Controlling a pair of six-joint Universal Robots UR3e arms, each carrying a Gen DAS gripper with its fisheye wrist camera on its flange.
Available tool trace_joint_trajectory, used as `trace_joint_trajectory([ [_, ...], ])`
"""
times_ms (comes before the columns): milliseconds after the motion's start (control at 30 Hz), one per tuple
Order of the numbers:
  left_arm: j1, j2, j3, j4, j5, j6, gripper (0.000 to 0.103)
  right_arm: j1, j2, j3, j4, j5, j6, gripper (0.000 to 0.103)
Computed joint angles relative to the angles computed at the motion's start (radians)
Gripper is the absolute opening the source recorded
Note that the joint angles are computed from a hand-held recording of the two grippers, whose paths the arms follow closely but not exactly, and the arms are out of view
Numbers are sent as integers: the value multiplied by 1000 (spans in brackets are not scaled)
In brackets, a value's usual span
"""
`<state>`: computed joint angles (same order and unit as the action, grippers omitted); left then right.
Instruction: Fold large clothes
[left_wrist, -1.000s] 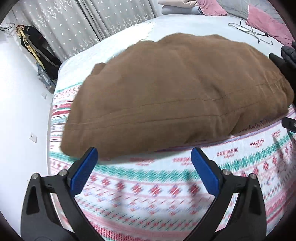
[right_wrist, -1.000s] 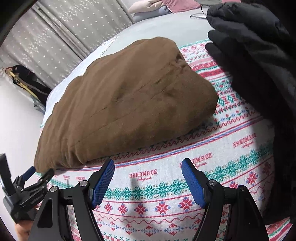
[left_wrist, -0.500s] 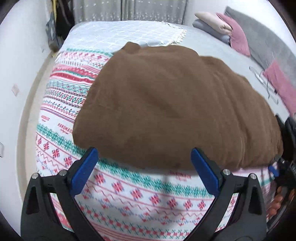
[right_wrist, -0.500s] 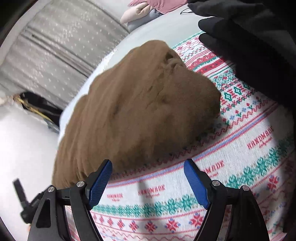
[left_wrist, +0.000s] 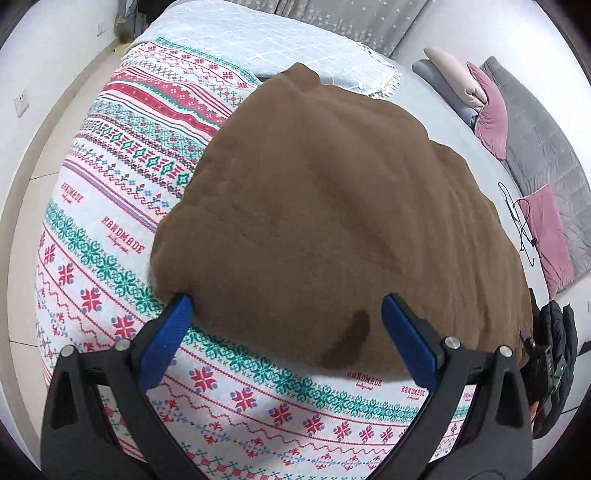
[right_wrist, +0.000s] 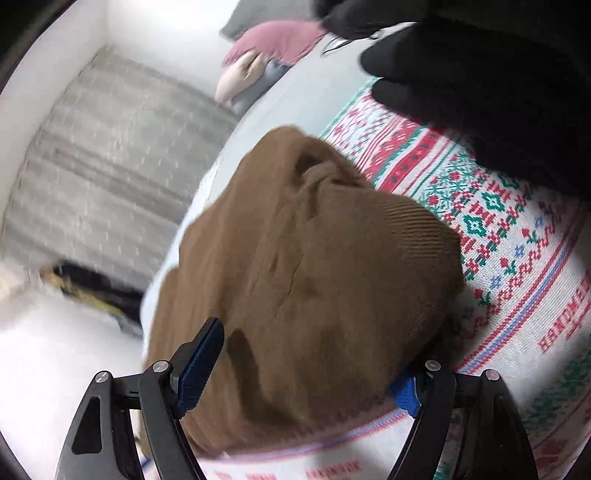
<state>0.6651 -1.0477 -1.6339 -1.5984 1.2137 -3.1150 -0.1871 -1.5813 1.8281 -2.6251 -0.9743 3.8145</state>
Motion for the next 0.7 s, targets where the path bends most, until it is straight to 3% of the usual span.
trace_joint_trajectory([
  [67,34,5,19,-41,-37,17,101,5,11,-12,-16,-13,63,78],
  [167,164,35,50,-168,-153,95,101,12,-2,-90,38,-55,91,45],
  [200,196,40,56,-201,-180,114,101,14,-6,-117,49,-59,84,40],
  [267,267,52,71,-284,-236,160,101,28,-6,-160,71,-73,89,40],
  [400,352,64,128,-427,-287,237,101,61,35,-202,154,-137,117,54],
  [467,399,70,177,-515,-317,298,101,46,46,-153,126,-111,150,54],
  [600,514,63,306,-700,-344,433,101,81,24,-194,163,-178,106,29],
  [700,598,67,360,-768,-326,521,101,164,48,-359,241,-292,60,25],
])
